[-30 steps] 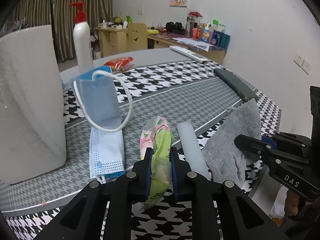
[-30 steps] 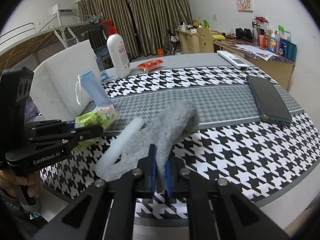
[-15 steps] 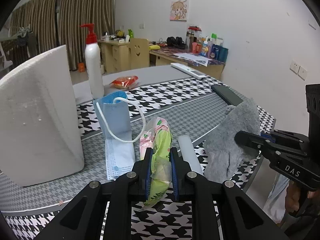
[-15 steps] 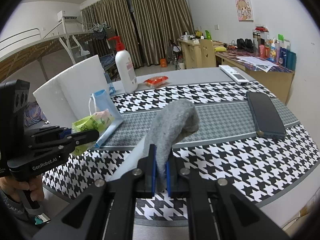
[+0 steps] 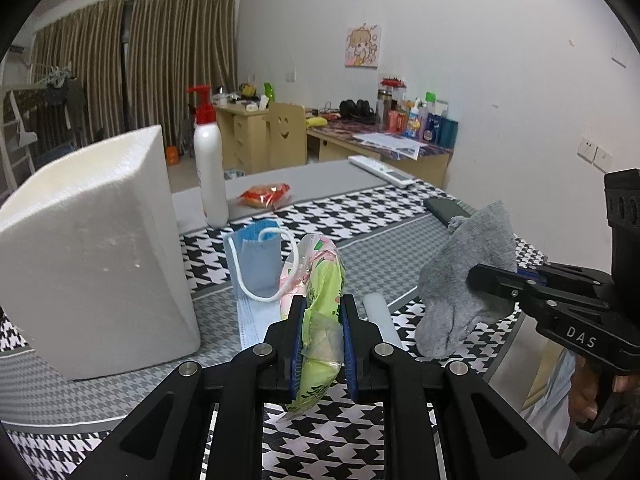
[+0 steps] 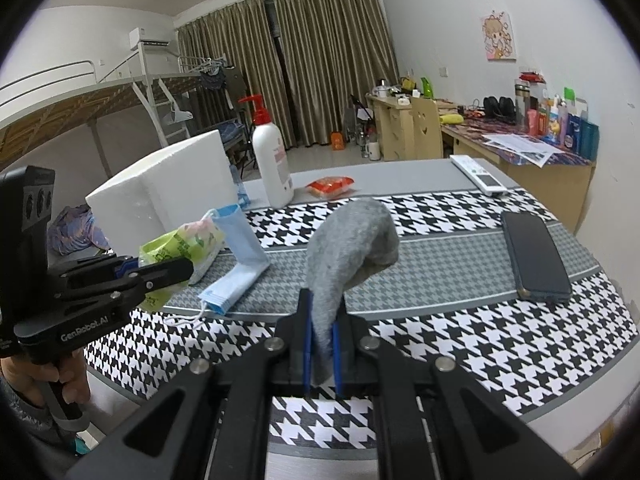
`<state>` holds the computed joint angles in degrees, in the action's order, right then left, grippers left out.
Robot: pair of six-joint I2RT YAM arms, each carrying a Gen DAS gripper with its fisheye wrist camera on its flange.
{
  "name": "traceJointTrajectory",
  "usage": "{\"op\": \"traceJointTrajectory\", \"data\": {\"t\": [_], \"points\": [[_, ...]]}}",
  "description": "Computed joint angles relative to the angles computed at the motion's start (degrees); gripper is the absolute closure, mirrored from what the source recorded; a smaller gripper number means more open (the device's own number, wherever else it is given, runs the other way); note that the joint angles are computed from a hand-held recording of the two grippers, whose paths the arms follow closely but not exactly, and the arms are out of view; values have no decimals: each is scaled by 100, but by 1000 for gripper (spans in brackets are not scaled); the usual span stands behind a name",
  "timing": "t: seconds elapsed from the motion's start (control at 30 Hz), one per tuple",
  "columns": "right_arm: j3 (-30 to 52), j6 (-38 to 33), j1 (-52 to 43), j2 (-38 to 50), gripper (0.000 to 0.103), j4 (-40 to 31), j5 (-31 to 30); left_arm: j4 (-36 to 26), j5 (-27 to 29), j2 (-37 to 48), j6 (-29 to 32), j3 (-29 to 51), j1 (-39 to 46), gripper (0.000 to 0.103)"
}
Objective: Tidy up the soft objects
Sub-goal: 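Lift the snack bag with the left tool while the right tool lifts the sock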
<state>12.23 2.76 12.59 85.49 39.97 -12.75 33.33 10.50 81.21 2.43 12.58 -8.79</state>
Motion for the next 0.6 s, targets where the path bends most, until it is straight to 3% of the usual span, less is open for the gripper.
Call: {"op": "traceJointTrajectory", "data": {"t": [0.6], "points": [[-36,27,451,-592,92,-120,135,-719,152,-1616,141,-428,420,85]]}}
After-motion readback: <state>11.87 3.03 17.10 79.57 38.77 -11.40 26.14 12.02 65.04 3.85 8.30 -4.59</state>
